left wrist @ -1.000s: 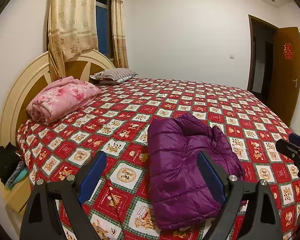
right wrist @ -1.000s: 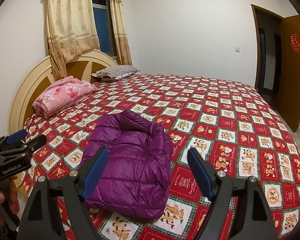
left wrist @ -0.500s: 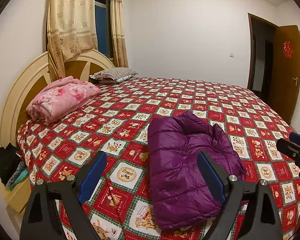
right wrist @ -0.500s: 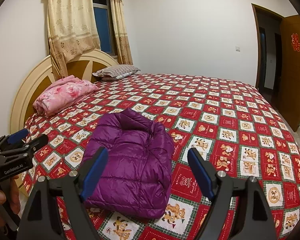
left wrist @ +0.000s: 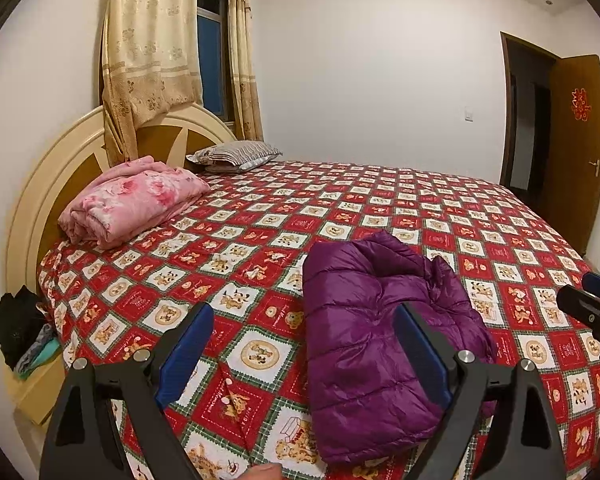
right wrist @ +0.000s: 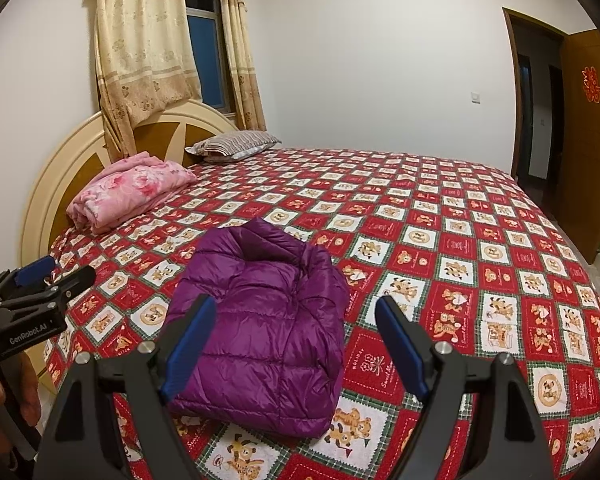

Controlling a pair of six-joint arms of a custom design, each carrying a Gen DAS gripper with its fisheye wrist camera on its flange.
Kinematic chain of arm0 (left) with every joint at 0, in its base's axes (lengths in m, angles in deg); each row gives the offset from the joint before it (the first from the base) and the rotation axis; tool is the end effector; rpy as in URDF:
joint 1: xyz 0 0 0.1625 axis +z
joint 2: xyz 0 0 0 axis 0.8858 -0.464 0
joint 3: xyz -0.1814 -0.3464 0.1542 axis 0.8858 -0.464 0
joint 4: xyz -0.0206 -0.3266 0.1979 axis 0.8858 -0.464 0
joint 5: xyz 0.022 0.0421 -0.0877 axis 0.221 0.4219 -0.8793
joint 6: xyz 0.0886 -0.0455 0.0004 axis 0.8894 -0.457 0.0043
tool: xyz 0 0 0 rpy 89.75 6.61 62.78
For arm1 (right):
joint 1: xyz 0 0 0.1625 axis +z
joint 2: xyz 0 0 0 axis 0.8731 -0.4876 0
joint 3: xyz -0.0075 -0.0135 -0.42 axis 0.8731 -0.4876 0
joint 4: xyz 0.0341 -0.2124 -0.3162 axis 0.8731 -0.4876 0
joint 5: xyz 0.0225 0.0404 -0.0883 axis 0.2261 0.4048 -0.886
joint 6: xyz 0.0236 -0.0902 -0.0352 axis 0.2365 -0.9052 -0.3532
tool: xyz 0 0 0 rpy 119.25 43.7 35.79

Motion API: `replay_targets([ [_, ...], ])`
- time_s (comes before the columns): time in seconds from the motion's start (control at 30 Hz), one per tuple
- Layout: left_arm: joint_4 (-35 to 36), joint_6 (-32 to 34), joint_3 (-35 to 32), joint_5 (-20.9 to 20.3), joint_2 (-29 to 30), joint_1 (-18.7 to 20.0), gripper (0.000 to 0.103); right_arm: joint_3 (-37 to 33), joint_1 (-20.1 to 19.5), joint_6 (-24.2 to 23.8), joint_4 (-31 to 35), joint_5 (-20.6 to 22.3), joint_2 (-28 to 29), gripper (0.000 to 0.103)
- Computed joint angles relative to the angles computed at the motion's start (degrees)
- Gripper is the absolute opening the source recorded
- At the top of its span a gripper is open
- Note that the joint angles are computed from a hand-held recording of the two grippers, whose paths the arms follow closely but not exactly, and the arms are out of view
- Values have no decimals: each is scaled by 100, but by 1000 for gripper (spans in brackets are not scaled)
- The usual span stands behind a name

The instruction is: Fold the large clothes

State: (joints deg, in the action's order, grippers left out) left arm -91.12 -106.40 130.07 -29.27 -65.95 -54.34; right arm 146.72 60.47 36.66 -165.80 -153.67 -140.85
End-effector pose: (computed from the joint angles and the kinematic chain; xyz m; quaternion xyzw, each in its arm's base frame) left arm -0.2418 -0.2559 0.3014 0.0123 0.7026 -0.5545 0.4458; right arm 0.3672 -0.3942 0.1617 0.4315 -0.8201 0.3598 0.1090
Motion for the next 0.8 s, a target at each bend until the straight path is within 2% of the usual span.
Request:
replay_targets([
  [0.27, 140, -47, -68, -33, 100, 18, 92, 4, 73, 22, -62, -27, 78, 84],
  [0.37, 312, -191, -135, -67, 226, 60, 97, 0, 74, 37, -49, -29, 71, 84],
  [0.5, 341, -246, -155, -106, 230, 104, 98, -4, 95, 53, -60, -57, 98, 84],
  [0.8, 442, -284, -105, 24, 266, 77, 99, -14, 107, 79, -81, -70, 121, 84],
])
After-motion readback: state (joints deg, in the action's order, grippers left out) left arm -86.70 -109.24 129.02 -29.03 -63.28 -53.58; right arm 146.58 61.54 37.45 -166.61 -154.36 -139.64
